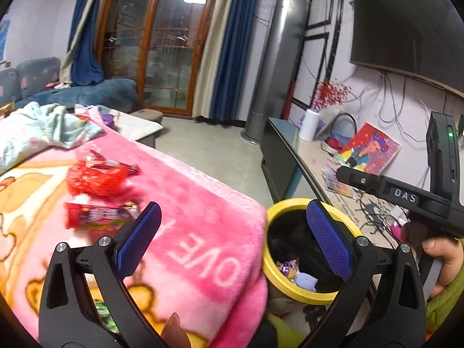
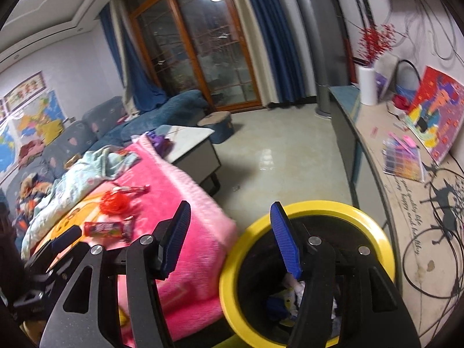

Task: Collect trash
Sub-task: 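Move both open tools back toward the trash on the blanket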

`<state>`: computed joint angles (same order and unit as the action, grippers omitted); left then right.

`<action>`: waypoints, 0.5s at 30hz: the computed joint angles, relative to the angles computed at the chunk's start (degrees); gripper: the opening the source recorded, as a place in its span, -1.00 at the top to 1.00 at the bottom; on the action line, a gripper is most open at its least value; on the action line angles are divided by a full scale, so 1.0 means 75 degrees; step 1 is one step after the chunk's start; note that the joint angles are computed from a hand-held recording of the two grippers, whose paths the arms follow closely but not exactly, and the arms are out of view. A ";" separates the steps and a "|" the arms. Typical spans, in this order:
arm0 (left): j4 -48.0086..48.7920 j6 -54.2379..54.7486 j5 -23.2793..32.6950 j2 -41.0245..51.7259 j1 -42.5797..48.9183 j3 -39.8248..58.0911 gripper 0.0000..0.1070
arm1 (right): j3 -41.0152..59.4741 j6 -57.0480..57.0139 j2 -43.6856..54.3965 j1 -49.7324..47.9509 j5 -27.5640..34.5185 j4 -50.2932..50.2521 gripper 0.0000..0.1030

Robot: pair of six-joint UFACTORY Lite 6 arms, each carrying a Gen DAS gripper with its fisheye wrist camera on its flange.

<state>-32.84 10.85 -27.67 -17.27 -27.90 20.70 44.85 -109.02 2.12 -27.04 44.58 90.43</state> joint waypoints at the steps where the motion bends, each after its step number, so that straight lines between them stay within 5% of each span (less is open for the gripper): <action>1: -0.0093 0.0114 0.0027 -0.0181 0.0057 -0.0090 -0.72 | -0.0077 -0.0002 -0.0114 0.0099 -0.0018 0.0027 -0.07; 9: -0.0264 0.0537 0.0560 -0.1676 0.1020 -0.0858 -0.72 | -0.0425 0.0218 -0.0723 0.0929 -0.0243 0.0009 -0.07; 15: 0.1174 -0.0574 0.1333 -0.2613 0.2284 -0.1282 -0.72 | -0.0529 0.0504 -0.0958 0.1481 -0.0416 -0.0038 -0.07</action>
<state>-24.04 6.54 -17.68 -36.87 -10.77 11.09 40.88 -105.24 -5.07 -15.94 41.46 90.14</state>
